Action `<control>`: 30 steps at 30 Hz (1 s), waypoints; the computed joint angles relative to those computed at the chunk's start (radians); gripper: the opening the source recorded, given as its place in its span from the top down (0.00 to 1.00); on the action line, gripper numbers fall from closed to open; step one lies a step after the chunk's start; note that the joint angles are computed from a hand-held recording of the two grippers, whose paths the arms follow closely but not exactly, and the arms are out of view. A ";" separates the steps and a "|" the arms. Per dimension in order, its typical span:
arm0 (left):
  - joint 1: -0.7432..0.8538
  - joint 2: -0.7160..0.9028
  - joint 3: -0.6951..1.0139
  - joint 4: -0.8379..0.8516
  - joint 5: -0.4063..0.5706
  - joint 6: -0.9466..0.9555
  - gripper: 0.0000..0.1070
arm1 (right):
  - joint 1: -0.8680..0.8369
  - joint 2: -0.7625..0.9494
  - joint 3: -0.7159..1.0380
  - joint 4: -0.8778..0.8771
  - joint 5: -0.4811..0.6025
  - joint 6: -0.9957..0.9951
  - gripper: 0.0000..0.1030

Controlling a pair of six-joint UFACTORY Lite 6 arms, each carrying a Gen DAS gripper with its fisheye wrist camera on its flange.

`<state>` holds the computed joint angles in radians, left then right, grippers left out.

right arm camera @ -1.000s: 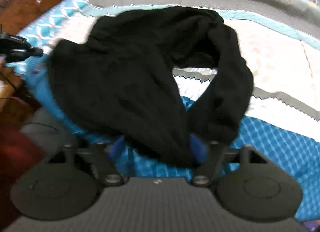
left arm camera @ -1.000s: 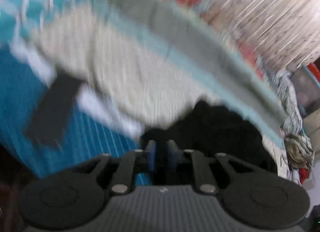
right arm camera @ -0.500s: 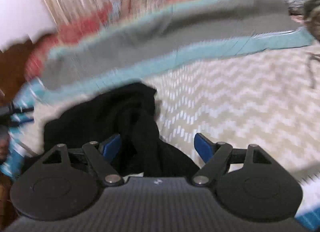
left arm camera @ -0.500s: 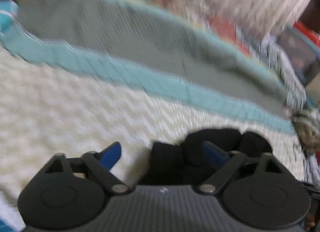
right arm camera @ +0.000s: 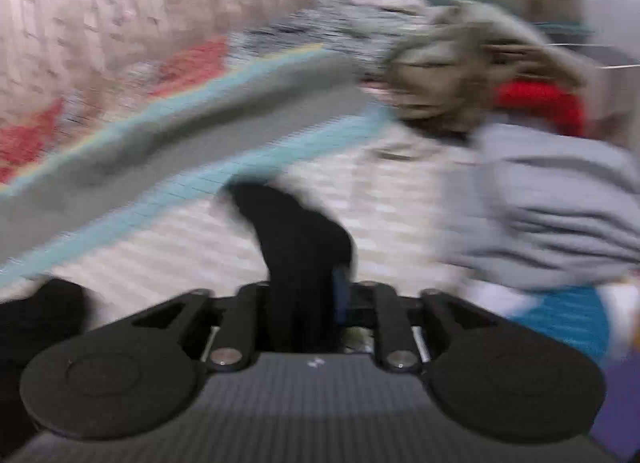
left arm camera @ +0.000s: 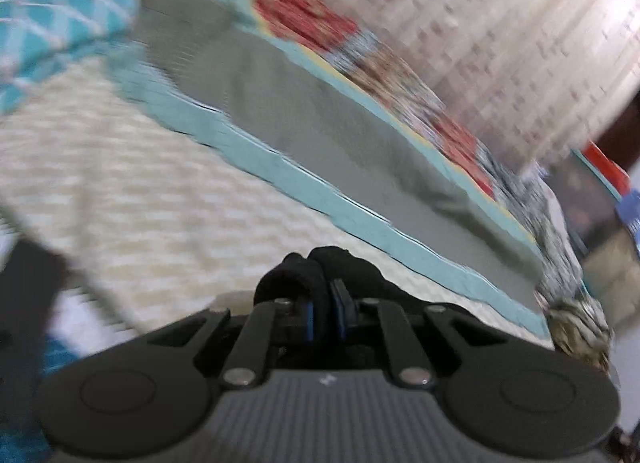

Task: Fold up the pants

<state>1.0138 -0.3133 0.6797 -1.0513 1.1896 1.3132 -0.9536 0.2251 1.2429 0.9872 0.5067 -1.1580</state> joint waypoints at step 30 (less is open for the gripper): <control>0.341 0.026 0.088 0.027 0.187 -0.016 0.94 | 0.342 0.448 0.670 0.061 0.116 0.224 0.98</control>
